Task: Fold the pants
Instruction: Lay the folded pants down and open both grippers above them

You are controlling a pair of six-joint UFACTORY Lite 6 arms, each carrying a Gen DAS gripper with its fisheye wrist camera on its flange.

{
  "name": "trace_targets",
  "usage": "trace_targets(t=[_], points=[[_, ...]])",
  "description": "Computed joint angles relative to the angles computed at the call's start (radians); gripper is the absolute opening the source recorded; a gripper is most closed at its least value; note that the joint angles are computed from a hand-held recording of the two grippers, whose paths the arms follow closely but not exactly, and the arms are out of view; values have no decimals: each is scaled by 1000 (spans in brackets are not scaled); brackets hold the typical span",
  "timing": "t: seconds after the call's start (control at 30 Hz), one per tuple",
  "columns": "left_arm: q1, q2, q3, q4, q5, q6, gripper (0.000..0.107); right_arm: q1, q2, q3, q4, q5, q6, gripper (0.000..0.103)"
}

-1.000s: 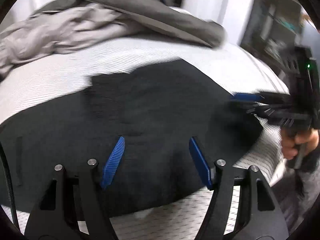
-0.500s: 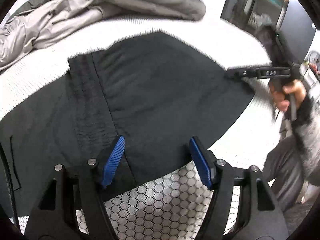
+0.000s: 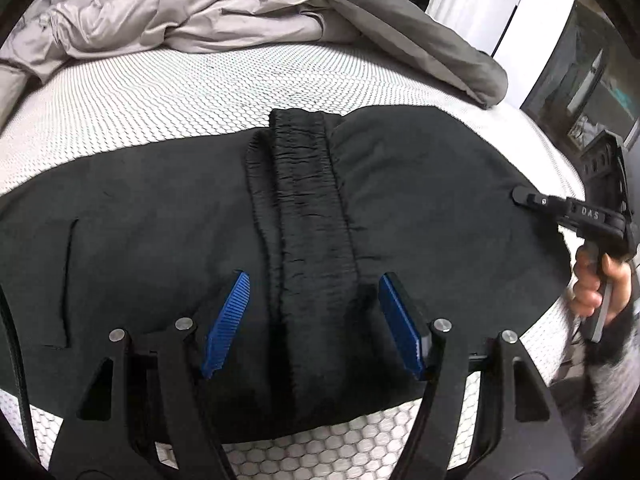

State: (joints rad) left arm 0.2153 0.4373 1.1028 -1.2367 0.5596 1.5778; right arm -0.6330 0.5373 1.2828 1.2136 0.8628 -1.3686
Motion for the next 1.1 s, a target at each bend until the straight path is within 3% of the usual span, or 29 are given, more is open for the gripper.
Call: trace_targets(t=[0.07,0.1,0.13,0.2,0.33,0.43,0.5,0.67,0.8,0.9,0.93,1.0,1.03,1.07,1.1], points=[[1,13,7,-6,-17,23,65,20,22,14,-30,-80,31,19],[13,11,6,4,-14,19,65,41,58,43,-107,-146,108,29],[30,3,-4,10,-11,20,65,46,100,61,-142,-171,143,29],[72,-21,-15,19,-3,17,65,13,64,52,-124,-131,150,32],[195,-102,-65,-4,24,40,66,-44,-164,-146,19,-211,-37,51],[314,-112,-49,7,48,8,79,-98,-233,-205,42,-165,-78,54],[403,-84,-5,52,78,-52,79,-119,-253,-222,36,-142,-81,61],[588,45,131,151,170,-198,80,-93,-269,-243,13,-166,-84,62],[676,280,360,219,297,-392,80,-15,-278,-267,61,-199,-89,63],[695,449,526,169,365,-488,80,34,-298,-284,98,-207,-106,63],[697,455,530,141,362,-486,75,43,-303,-290,104,-206,-115,64],[690,475,569,115,347,-512,46,69,-314,-305,119,-217,-128,64],[681,477,580,123,310,-527,15,78,-316,-310,121,-222,-130,64],[672,470,576,129,271,-534,5,87,-315,-313,126,-225,-133,64],[670,459,565,115,256,-517,4,93,-315,-317,127,-227,-136,64]])
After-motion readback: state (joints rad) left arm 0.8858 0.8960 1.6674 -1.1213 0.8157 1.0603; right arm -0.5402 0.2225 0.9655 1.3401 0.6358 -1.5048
